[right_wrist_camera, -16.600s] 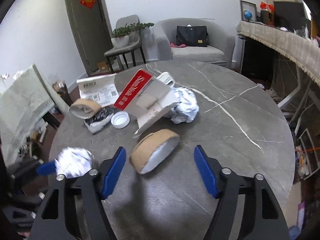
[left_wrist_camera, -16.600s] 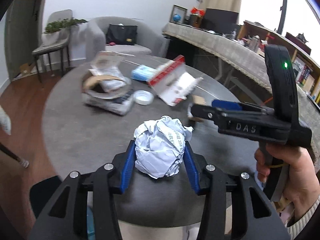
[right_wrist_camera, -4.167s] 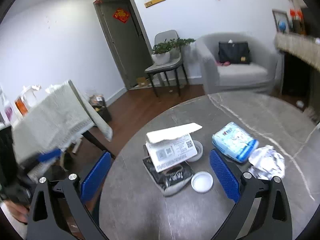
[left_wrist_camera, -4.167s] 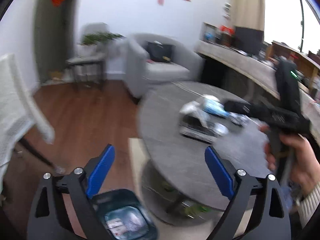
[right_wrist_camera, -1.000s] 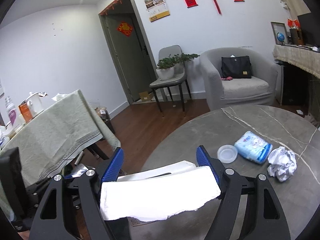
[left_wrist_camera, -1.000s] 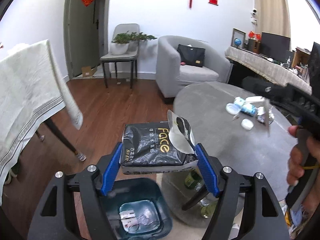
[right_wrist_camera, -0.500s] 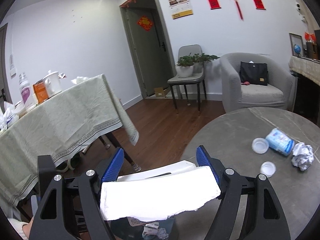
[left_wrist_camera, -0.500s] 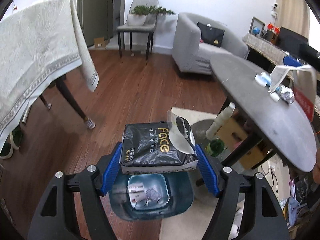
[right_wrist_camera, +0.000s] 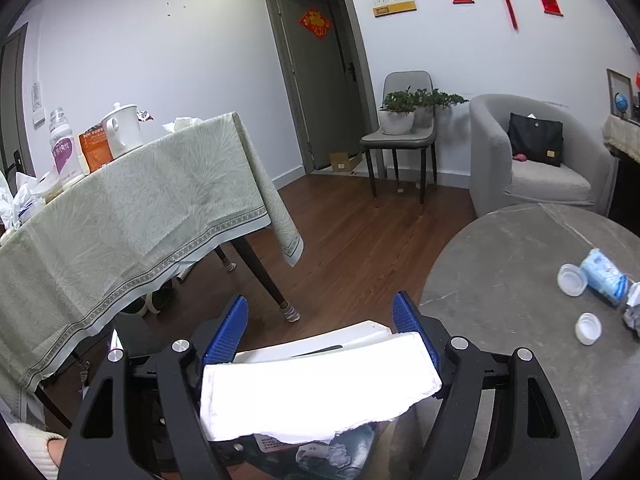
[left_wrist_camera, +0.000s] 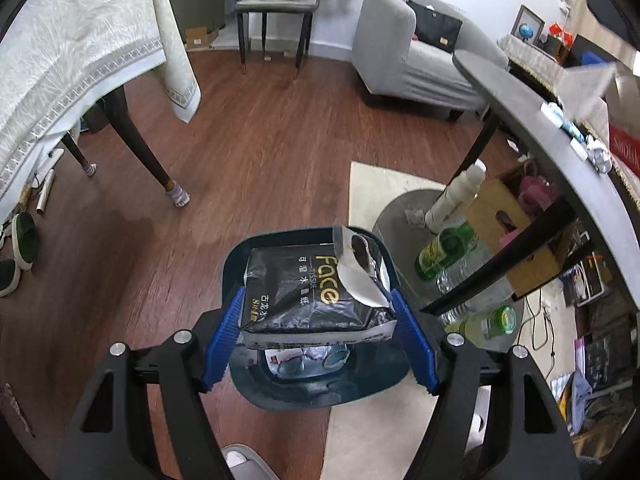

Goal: Collect trash
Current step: 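Carry the Face pack and paper sheet over the teal bin and open both grippers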

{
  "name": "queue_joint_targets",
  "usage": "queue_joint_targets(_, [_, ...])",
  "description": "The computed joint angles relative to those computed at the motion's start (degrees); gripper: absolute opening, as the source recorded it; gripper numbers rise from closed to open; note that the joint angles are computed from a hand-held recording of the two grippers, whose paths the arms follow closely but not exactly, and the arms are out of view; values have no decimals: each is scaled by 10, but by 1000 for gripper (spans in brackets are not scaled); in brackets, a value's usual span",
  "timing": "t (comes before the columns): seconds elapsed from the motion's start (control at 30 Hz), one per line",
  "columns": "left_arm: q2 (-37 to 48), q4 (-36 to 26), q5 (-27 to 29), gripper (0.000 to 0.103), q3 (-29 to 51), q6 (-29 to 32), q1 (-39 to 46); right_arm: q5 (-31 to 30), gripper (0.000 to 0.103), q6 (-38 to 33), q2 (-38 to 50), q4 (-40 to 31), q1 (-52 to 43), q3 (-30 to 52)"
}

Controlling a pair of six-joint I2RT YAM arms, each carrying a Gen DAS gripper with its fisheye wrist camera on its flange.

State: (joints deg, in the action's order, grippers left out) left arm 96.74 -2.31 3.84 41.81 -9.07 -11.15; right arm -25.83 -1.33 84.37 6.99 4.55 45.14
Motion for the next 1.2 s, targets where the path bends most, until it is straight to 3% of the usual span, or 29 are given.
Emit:
queue_joint_targets(0.3, [10,-9,40,83,-3,38,40,29,76,4,43,-6,52,23])
queue_joint_targets(0.47, [-24,-5,23,83,-23,63,74,49,76,3,71,-9,81,38])
queue_joint_targets(0.8, [-120,-23,43,65,-45,66,153,96,76,0,149,-24,129,74])
queue_joint_targets(1.2, [-240,-51,96,51,-48,7,194,164,77,1,269,-53,173,123])
